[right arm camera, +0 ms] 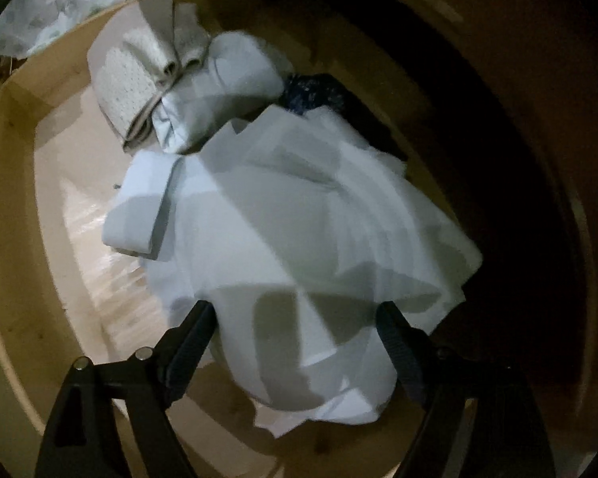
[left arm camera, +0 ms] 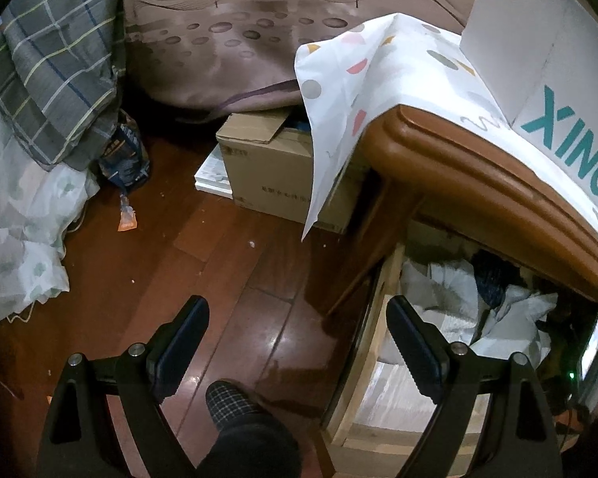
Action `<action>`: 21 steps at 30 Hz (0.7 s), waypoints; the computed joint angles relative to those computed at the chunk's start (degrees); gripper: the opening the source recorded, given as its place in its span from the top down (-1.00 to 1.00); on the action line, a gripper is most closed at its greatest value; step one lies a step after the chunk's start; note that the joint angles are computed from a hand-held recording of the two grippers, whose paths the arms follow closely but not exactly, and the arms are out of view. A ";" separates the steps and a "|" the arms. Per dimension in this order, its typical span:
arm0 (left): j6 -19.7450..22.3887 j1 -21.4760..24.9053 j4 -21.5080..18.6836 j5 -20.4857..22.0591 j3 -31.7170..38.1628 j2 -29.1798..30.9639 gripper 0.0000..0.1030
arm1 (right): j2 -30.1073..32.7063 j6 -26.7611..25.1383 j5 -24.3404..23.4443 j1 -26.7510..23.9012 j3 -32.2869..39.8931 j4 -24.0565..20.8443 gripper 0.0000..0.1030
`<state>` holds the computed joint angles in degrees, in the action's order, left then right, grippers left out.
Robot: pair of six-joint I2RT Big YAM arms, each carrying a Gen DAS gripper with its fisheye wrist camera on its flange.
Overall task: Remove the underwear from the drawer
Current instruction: 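Reach into the drawer and grasp the light blue cloth with the right gripper, then lift the light blue cloth out of the drawer with the right gripper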
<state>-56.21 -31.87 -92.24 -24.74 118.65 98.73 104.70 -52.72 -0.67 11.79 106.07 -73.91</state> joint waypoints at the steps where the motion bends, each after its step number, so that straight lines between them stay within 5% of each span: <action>1: 0.22 -0.07 -0.19 0.00 0.23 0.19 -0.72 | 1.09 0.14 -0.56 -0.02 1.04 -1.42 -0.66; 8: 1.07 -0.36 -0.56 -0.20 0.98 0.84 -0.72 | 3.57 1.60 -2.32 -0.69 3.39 -4.00 -0.77; 11: 1.81 -0.47 -0.88 -0.28 1.42 1.18 -0.72 | 2.70 1.57 -2.74 -1.04 1.80 -1.68 -0.75; 13: 2.02 -0.64 -1.47 -0.83 1.90 1.51 -0.72 | 2.48 1.94 -3.24 -1.09 1.52 -1.40 -0.56; 15: 1.93 -0.73 -1.44 -1.04 2.00 1.61 -0.72 | 1.74 2.82 -2.96 -1.05 1.03 -0.64 0.22; 21: 1.83 -0.76 -1.63 -0.96 2.31 1.76 -0.72 | 0.04 3.98 -2.96 -0.99 0.16 -1.22 0.63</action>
<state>-54.38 -32.63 -93.87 -25.70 120.96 100.49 104.74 -48.74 -3.64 10.81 106.24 -75.13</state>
